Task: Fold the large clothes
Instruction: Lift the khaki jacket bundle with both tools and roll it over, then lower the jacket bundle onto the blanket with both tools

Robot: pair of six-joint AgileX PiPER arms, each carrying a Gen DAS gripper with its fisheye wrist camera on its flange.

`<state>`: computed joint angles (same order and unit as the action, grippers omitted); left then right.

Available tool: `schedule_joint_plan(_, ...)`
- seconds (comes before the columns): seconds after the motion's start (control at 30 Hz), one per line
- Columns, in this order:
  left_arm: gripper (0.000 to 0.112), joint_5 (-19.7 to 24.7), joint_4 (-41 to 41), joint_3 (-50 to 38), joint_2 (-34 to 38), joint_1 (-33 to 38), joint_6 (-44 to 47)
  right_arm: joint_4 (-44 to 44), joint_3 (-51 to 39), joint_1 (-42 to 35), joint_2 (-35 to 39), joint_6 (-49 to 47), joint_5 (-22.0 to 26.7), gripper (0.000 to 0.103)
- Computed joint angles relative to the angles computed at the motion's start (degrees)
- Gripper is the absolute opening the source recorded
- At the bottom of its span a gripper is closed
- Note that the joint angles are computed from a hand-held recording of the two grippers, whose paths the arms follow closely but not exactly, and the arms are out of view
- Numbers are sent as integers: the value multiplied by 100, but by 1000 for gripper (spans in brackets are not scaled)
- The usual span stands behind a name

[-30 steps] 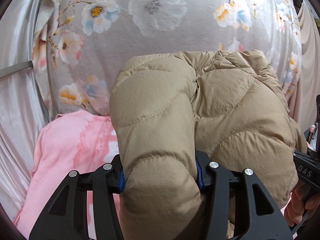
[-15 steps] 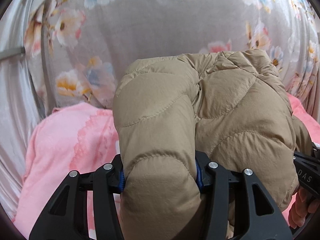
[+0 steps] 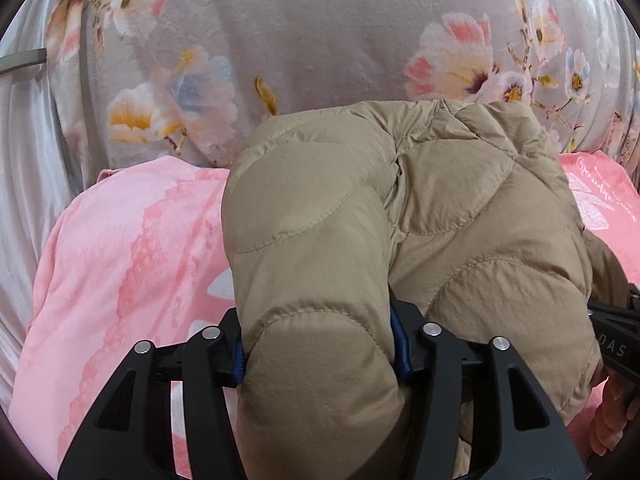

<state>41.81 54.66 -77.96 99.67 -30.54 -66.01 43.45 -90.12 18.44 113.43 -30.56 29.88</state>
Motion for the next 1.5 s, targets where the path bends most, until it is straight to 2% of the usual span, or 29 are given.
schedule_joint_plan(0.13,59,-34,140,186,1,3,-249,-61,-235,-87,238,271,318,15)
schedule_joint_plan(0.2,68,-91,28,257,-31,80,-326,-66,-450,-167,383,418,601,19)
schedule_joint_plan(0.23,73,-107,-65,328,-79,143,-454,-32,-512,-219,431,470,720,25)
schedule_joint_plan(0.27,84,-40,-110,377,-115,170,-565,-84,-597,-298,467,649,937,29)
schedule_joint_plan(0.3,90,12,-160,455,-187,196,-658,-122,-592,-357,439,736,1061,40)
schedule_joint_plan(0.33,90,-29,-257,589,-313,237,-670,-186,-517,-435,353,863,1181,54)
schedule_joint_plan(0.4,90,-64,-605,919,-717,309,-429,-368,67,-628,-145,1014,1118,70)
schedule_joint_plan(0.5,90,462,-760,1204,-1309,93,-238,-393,943,-966,-961,958,1043,70)
schedule_joint_plan(0.57,90,1104,-649,1102,-1450,-181,-321,-989,1358,-945,-1505,1532,744,67)
schedule_joint_plan(0.6,90,1487,-714,927,-1452,-323,-237,-1237,1526,-856,-1814,1700,621,50)
schedule_joint_plan(0.63,90,1676,-790,801,-1450,-401,-175,-1429,1552,-767,-1958,1790,613,31)
schedule_joint_plan(0.73,90,1954,-1246,271,-1381,-641,46,-2706,1312,97,-2253,2562,672,10)
schedule_joint_plan(0.77,90,2006,-1309,165,-1335,-690,81,-3215,1232,433,-2256,2859,657,7)
schedule_joint_plan(0.83,90,2232,-1309,-147,-1074,-912,42,-4030,971,936,-2091,3350,663,5)
schedule_joint_plan(0.9,90,2436,-1348,-312,-836,-1018,-1,-4410,669,1280,-1798,3577,748,3)
schedule_joint_plan(1.0,90,2287,-1769,-50,-901,-1081,36,-4928,503,1481,-1463,3903,656,2)
schedule_joint_plan(1.1,90,2047,-1999,563,-1163,-1210,-82,-4469,304,1284,-1205,3513,705,2)
schedule_joint_plan(1.2,90,2392,-1640,668,-879,-1065,-335,-4331,-14,1125,-879,3528,775,2)
schedule_joint_plan(1.23,90,2369,-1620,688,-829,-907,-375,-4186,-113,1056,-784,3475,807,0)
schedule_joint_plan(1.3,90,1948,-1852,771,-863,-466,-204,-3890,-288,928,-607,3365,875,0)
schedule_joint_plan(1.33,90,1922,-1788,712,-784,-387,-155,-3897,-377,899,-502,3412,891,0)
schedule_joint_plan(1.43,91,2236,-1281,497,-478,-505,-228,-3876,-509,886,-273,3414,877,0)
schedule_joint_plan(1.5,91,2244,-1164,432,-336,-444,-206,-4055,-498,970,-145,3568,772,0)
